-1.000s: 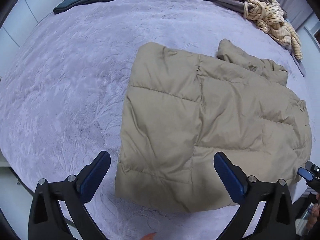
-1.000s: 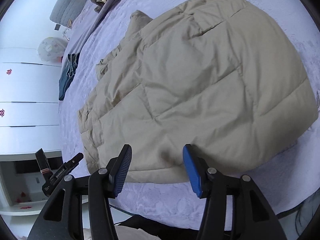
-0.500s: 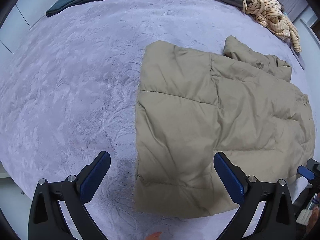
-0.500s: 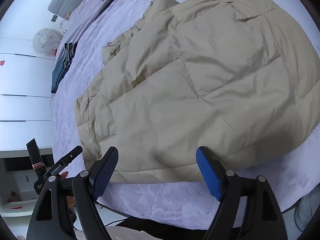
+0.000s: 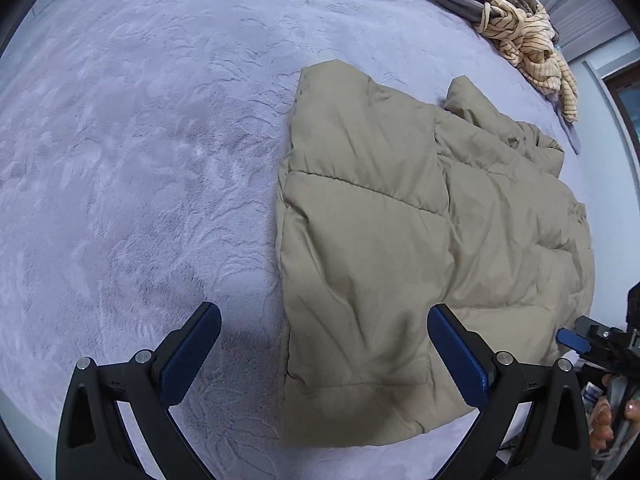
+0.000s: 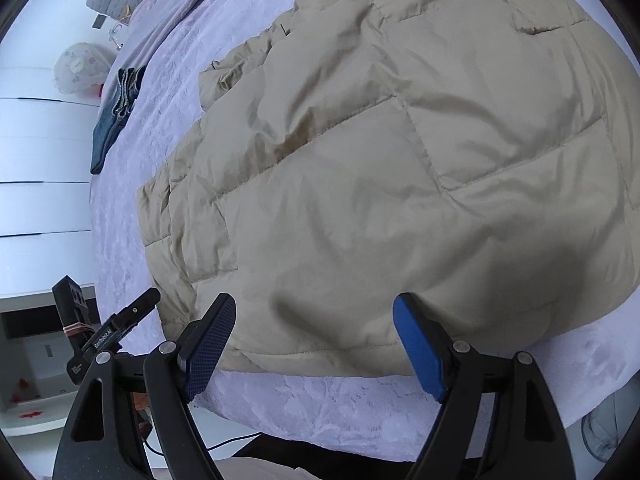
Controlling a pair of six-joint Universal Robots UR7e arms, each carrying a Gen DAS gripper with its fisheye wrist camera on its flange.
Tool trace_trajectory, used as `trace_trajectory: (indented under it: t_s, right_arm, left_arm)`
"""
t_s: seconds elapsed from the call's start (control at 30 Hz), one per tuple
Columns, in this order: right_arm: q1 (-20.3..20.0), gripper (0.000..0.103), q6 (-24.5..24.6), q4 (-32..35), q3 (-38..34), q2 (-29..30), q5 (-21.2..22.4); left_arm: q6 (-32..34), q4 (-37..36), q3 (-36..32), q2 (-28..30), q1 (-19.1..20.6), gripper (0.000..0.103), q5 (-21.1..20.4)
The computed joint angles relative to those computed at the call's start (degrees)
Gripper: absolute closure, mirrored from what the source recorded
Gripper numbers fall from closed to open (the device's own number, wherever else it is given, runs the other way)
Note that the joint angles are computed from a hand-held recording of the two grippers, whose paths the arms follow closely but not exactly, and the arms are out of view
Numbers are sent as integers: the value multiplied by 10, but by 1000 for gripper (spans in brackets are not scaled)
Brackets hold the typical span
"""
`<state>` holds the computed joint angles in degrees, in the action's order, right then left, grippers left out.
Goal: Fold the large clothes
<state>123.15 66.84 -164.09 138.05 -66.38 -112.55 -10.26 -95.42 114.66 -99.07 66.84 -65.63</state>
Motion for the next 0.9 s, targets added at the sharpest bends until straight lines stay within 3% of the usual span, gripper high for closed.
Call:
trace_trajectory:
  t_s: [0.2,0.27,0.5,0.63,0.67,0.7,0.77,0.87,0.9]
  right_arm:
    - [-12,20,0,-10,6,7,6]
    - [-17,20,-3,-16,8,9,7]
    - [-20,20,-1,-8,6,16,4]
    - [-22,20,-2,2,0,19,4]
    - [-22,20,-2,6,-2,20,6]
    - [-22,20,-4,14,-5,18,8]
    - [-19,20,-12,25,-11,11,10]
    - [3,21,-18,58,-27,-4,-31]
    - [12,39,-18,68,-32,-8,-55]
  left_arm:
    - [82,21,-77,86,111,0,-148]
    - [89,20,-83,108,128,0,-170]
    - [153,28,-80,159,134,0,-253]
    - [182,47,-68,168,113,1,-233]
    - [189,51,-67,167,108,16,-230]
    - [193,58,-70,168,108,45,-233]
    - [186,73,-86,178,118,64,-267]
    - [178,78,-92,169,114,73,-274]
    - [175,80,-92,166,110,73,-275]
